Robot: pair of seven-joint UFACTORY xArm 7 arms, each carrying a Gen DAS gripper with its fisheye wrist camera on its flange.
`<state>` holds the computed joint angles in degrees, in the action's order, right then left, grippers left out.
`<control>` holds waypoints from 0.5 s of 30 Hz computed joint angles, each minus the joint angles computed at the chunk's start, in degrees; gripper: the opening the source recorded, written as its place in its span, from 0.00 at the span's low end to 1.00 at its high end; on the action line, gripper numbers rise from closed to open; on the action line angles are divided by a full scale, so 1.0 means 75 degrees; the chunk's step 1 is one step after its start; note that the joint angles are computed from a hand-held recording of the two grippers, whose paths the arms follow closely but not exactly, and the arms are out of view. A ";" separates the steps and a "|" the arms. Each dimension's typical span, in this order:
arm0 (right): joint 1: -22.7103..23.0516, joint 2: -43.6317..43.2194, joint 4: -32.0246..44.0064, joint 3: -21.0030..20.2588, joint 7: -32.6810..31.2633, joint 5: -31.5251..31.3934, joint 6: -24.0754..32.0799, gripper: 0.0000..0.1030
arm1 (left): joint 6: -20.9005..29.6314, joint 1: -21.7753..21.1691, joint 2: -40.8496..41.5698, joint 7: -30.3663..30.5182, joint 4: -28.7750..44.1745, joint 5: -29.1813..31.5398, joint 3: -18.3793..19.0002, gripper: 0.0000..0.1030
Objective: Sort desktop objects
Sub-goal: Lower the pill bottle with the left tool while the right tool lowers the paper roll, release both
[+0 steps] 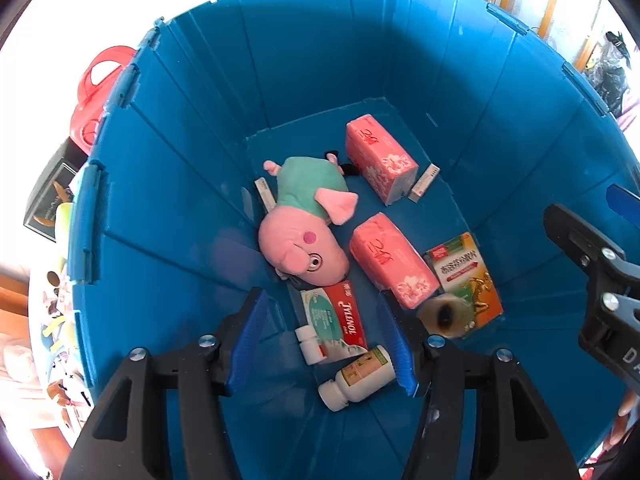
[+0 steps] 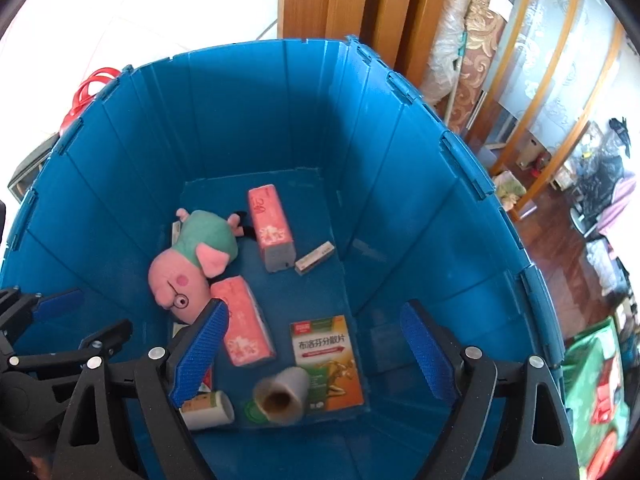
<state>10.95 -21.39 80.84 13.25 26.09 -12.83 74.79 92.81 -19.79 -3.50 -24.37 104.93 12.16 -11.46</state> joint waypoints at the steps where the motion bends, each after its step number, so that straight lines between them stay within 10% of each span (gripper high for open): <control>1: 0.0004 -0.0029 -0.0032 -0.0019 0.0012 0.0031 -0.0038 0.86 | 0.0021 0.0002 0.0019 0.0010 0.0018 -0.0017 0.0004 0.54; 15: -0.0028 -0.0161 -0.0175 -0.0098 0.0008 0.0201 -0.0304 0.87 | -0.0187 -0.0016 -0.0129 0.0094 -0.0038 0.0024 0.0009 0.54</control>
